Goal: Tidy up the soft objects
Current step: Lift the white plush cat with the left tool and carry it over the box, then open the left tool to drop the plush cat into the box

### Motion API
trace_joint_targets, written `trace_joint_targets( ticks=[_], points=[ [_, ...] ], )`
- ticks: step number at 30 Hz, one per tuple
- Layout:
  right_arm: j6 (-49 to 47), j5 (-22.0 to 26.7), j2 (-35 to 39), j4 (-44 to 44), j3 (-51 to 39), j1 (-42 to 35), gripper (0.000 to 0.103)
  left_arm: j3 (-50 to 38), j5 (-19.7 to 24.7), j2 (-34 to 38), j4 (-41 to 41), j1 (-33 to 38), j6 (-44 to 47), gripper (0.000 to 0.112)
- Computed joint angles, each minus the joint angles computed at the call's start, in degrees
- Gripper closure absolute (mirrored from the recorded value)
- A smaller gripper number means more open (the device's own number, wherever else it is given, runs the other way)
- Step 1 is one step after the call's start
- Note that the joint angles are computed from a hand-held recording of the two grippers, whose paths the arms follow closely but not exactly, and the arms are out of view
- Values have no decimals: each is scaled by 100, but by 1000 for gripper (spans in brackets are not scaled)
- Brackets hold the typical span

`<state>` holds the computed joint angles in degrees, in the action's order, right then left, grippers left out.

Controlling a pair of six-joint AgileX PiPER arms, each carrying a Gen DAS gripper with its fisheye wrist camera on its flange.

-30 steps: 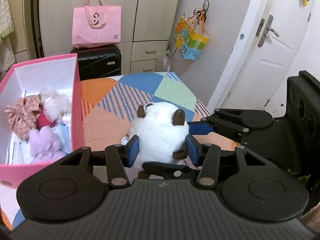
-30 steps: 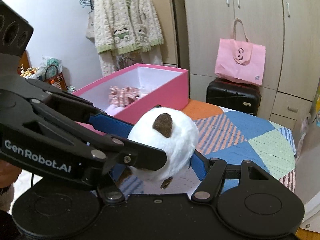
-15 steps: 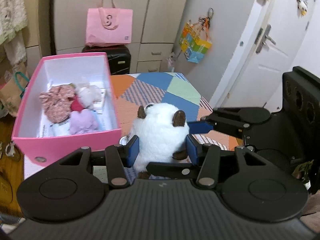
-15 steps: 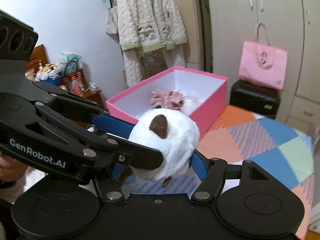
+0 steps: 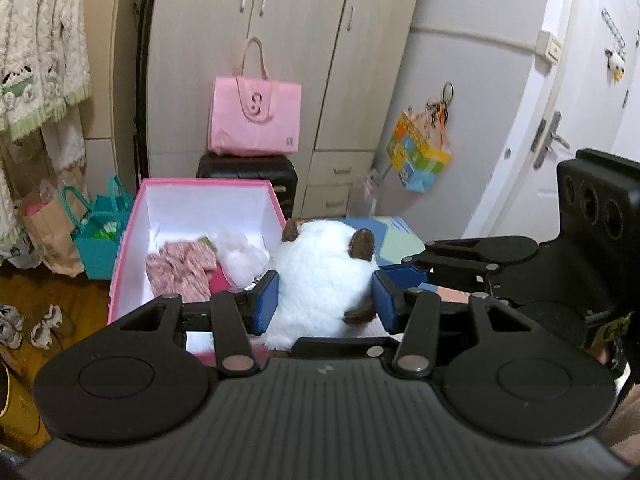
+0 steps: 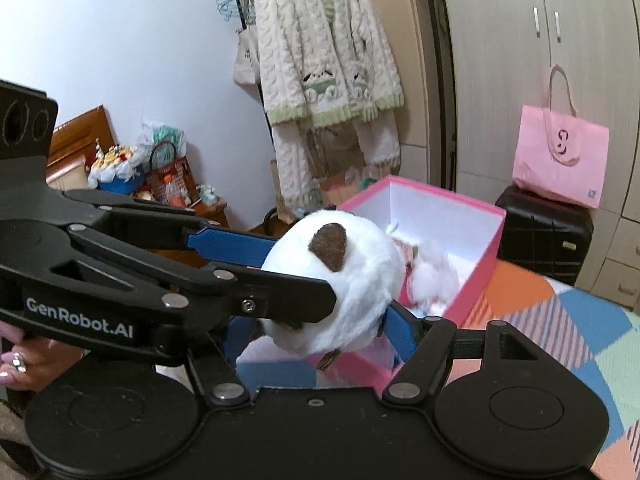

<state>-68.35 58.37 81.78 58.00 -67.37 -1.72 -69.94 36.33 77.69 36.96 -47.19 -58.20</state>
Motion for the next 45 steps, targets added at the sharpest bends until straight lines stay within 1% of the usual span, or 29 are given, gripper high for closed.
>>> trace_joint_targets(
  ticks=[4,7,8,9,11,12,13,15,16,17,19,22,24,26,28,29,30,32,35,36,37,39,42,45],
  points=[
    [90,-376,413,44,-412,246,28,-175,-468,216,-561,606,662,64],
    [91,-780,835,27,-790,441,27,-395,-888,540,-1425,1170,1552,64],
    [120,-828,1041,22,-993,475,27,-505,-1011,701,-1696,1348,1828,64],
    [189,-777,1324,-24,-1306,494,26,-591,-1113,838,-1787,1464,1928,64],
    [485,-494,2047,-82,-2108,474,26,-887,-1204,1208,-1860,1667,1946,66],
    [735,-368,2350,-195,-2480,483,26,-1027,-1287,1384,-2175,1807,2214,66],
    [958,-295,2675,-337,-2869,517,26,-1162,-1305,1534,-2681,1955,2681,65],
    [1192,-252,3143,-423,-3367,553,26,-1478,-1184,1868,-3696,2253,3483,65],
    [1327,-170,3321,-465,-3544,556,26,-1580,-1125,2004,-3910,2341,3614,65],
    [1460,-85,3494,-510,-3719,561,26,-1645,-1097,2117,-3929,2385,3589,65],
    [1495,-144,3632,-550,-3771,608,26,-1645,-1161,2259,-3724,2403,3385,65],
    [1538,-282,3779,-714,-3875,715,25,-1621,-1292,2416,-3624,2462,3278,65],
    [1546,-456,3840,-895,-3928,802,25,-1602,-1333,2493,-3476,2487,3150,65],
    [1517,-652,3805,-1034,-3799,856,24,-1571,-1325,2540,-3325,2499,3016,65],
    [1555,-651,3821,-1107,-3810,858,24,-1529,-1286,2547,-3006,2468,2745,65],
    [1555,-611,3822,-1097,-3802,845,24,-1493,-1283,2532,-2728,2434,2501,63],
    [1518,-672,3764,-1067,-3699,837,24,-1425,-1277,2500,-2328,2368,2149,63],
    [1291,-936,3555,-995,-3353,839,23,-1333,-1271,2431,-1927,2295,1806,62],
    [819,-1264,3170,-762,-2746,791,23,-1175,-1258,2295,-1845,2233,1663,61],
    [612,-1345,3017,-618,-2507,751,23,-1082,-1253,2221,-1668,2186,1469,60],
    [452,-1402,2888,-501,-2319,718,23,-999,-1234,2152,-1433,2133,1224,58],
    [67,-1475,2619,-202,-1899,618,23,-779,-1164,1977,-662,1944,474,56],
    [-328,-1611,2294,138,-1403,522,23,-487,-1020,1737,289,1680,-472,53],
    [-758,-1767,1972,438,-934,435,23,-272,-856,1517,699,1458,-948,52]
  ],
)
